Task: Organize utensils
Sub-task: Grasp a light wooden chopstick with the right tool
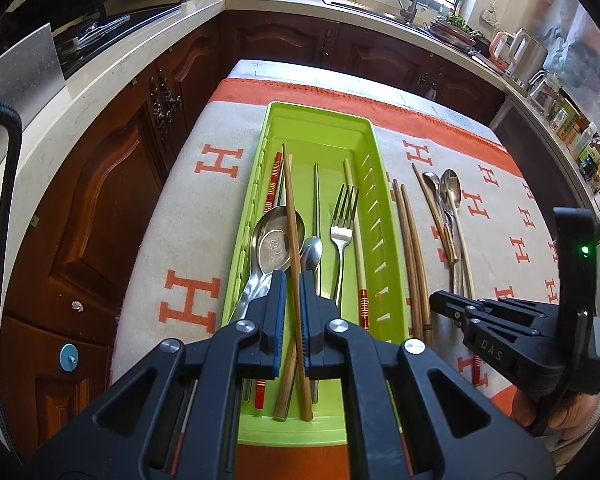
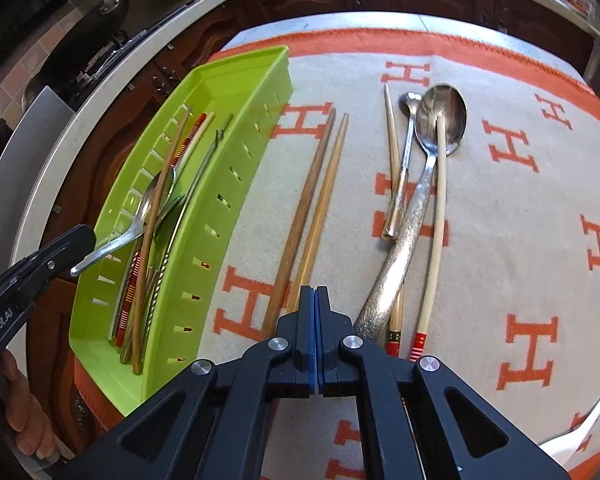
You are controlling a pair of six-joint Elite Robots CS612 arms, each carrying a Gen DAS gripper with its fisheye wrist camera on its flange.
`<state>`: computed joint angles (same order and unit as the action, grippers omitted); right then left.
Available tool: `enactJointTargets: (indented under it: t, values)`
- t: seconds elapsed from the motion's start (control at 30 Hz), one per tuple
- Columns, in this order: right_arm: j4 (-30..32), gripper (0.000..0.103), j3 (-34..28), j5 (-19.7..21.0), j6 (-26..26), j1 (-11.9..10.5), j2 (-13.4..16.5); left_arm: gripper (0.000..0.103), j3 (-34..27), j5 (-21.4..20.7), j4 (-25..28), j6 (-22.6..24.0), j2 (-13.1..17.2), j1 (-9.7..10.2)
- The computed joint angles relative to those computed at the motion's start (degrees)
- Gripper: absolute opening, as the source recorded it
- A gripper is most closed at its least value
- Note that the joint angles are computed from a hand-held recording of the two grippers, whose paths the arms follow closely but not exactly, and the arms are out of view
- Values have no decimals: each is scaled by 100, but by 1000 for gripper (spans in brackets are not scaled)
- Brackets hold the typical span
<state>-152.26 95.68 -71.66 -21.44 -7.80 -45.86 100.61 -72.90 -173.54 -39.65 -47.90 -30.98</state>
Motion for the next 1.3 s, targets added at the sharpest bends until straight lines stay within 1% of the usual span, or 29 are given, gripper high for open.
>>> enactJointTargets:
  t: [0.27, 0.57, 0.7, 0.87, 1.0, 1.07, 1.13, 1.17, 1.23, 1.3]
  values:
    - [-64, 5, -11, -79, -65, 36, 19, 4, 83, -87, -178, -27, -1, 11]
    - [-130, 6, -5, -25, -39, 14, 26, 4, 35, -154, -184, -30, 52, 19]
    - [12, 12, -61, 161, 24, 0, 38, 4, 6, -195, -184, -29, 77, 23]
    - [-22, 13, -66, 360, 135, -21, 29, 4, -15, -217, -168, -6, 89, 31]
    - [66, 13, -99, 199, 64, 47, 40, 4, -11, -234, -166, -8, 84, 35]
    - [-22, 13, -80, 96, 26, 89, 40, 4, -15, -239, -164, -10, 86, 34]
    - [-212, 15, -60, -134, -30, 153, 45, 4, -22, -245, -148, -18, 91, 31]
    - [-379, 15, -41, -337, -49, 205, 50, 4, -24, -244, -139, -26, 94, 30]
    - [-489, 15, -52, -650, -78, 274, 82, 4, -25, -246, -138, -44, 97, 29]
    - [-597, 15, -33, -777, -129, 314, 82, 4, -17, -247, -148, -49, 97, 33]
